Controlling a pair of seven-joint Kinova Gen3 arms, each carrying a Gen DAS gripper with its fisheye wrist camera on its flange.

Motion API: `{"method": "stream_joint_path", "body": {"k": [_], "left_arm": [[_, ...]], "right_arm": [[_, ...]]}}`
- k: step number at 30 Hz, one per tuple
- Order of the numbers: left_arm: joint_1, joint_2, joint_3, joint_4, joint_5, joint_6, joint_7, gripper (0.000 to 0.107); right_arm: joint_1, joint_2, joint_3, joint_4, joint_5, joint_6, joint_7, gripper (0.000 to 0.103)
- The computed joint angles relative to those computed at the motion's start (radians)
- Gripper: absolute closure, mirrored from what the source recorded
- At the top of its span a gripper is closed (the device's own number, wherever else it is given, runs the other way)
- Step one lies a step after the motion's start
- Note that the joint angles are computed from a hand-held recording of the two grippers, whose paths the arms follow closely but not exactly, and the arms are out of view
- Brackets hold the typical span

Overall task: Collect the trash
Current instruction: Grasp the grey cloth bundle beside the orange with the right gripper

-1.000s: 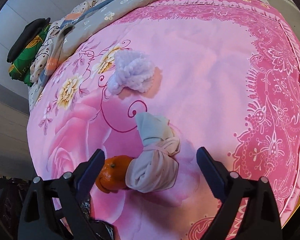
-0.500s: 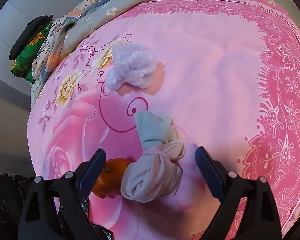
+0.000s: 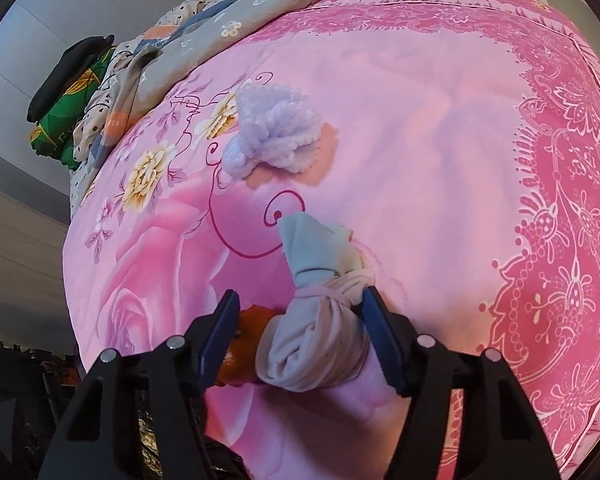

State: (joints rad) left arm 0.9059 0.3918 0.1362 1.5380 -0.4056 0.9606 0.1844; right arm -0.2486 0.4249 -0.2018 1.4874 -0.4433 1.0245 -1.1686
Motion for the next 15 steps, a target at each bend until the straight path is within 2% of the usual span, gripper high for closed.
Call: {"method": "stream_joint_path", "body": {"k": [2,6,9,11,15], "left_arm": [[0.008,-0.002,-0.002,0.005,-0.013,-0.008,0.006,0.078],[-0.005,-0.028,0.000,0.046,-0.004,-0.062,0.019,0.078],[-0.014,-0.046,0.004,0.074,0.004,-0.093,0.029,0.078],[-0.020,-0.048,0.009,0.075,0.007,-0.095,0.024,0.078],[-0.015,-0.049,0.010,0.069,-0.001,-0.084,0.030,0.078]], "right_arm": [[0.011,0.010,-0.004,-0.009,-0.021,0.016,0.001,0.050],[0.052,0.061,-0.009,-0.053,-0.085,0.084,-0.006,0.050],[0.083,0.092,-0.008,-0.077,-0.129,0.122,-0.027,0.055],[0.085,0.106,-0.004,-0.095,-0.131,0.139,-0.048,0.062],[0.051,0.084,0.008,-0.085,-0.080,0.113,-0.073,0.065]]}}
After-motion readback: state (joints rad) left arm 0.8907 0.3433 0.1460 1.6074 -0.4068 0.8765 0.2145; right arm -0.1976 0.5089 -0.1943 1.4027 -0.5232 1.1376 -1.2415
